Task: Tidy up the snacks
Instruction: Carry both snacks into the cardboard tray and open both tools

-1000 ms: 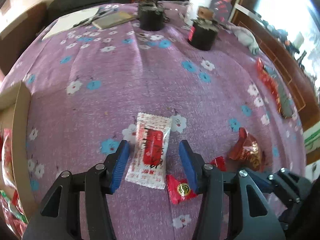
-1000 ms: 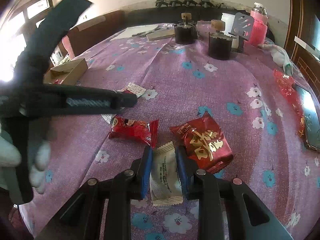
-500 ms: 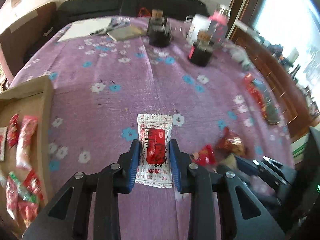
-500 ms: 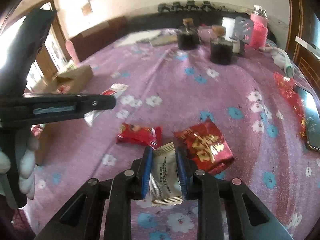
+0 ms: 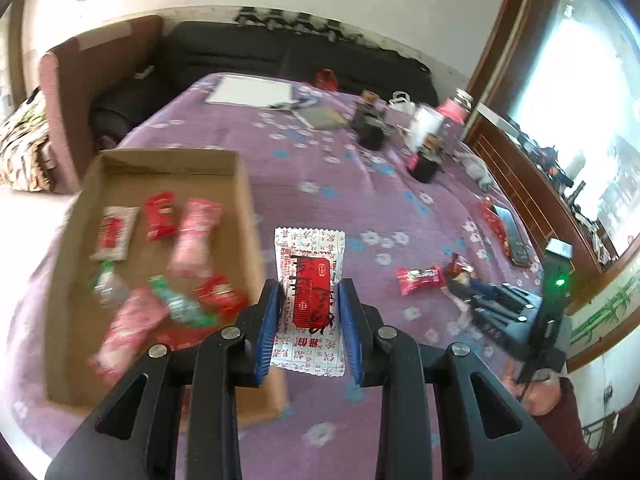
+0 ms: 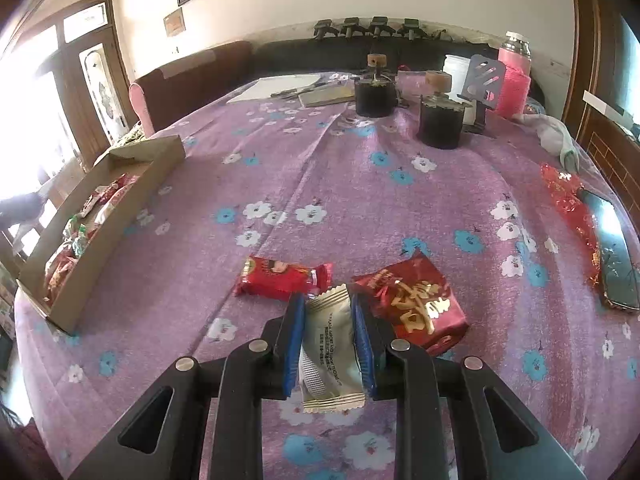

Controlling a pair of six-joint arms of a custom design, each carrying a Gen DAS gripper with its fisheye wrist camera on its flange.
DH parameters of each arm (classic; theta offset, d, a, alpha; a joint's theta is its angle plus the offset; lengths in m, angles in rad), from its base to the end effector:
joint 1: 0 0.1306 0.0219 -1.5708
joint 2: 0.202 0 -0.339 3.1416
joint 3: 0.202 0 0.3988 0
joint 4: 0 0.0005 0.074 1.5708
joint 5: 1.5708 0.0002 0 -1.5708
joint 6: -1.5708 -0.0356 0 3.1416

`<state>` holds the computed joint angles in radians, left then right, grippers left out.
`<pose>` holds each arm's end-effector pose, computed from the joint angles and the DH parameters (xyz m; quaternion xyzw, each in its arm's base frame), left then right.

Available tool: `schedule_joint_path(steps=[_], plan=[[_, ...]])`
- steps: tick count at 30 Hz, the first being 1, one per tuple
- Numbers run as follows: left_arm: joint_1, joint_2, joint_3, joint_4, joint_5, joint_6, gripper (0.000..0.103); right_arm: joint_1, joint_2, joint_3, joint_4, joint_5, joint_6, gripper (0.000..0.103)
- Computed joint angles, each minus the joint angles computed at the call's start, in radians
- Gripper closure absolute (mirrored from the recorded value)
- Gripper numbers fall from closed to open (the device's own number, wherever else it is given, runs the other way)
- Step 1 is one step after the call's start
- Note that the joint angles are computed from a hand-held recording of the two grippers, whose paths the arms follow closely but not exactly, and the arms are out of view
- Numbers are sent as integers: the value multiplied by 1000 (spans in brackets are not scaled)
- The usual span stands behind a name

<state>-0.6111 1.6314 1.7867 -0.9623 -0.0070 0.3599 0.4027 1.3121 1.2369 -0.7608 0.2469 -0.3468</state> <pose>0.4745 -0.3327 0.4404 0.1150 0.9208 -0.1710 0.3311 0.4387 0.1769 0.3584 0.0183 0.9270 0.0235 0.3738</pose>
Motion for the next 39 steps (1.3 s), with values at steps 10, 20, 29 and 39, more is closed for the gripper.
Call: schedule_joint_path(steps=[10, 20, 29, 39], plan=[[105, -161, -222, 62, -31, 37, 76, 129, 41, 160, -88, 82, 32, 78], [171, -185, -274, 71, -21, 30, 76, 195, 240, 425, -146, -20, 26, 78], [209, -46, -130, 17, -6, 16, 76, 209, 503, 731, -199, -230, -39, 78], [212, 14, -107, -13, -39, 40, 74, 212, 841, 1177, -381, -324, -95, 78]])
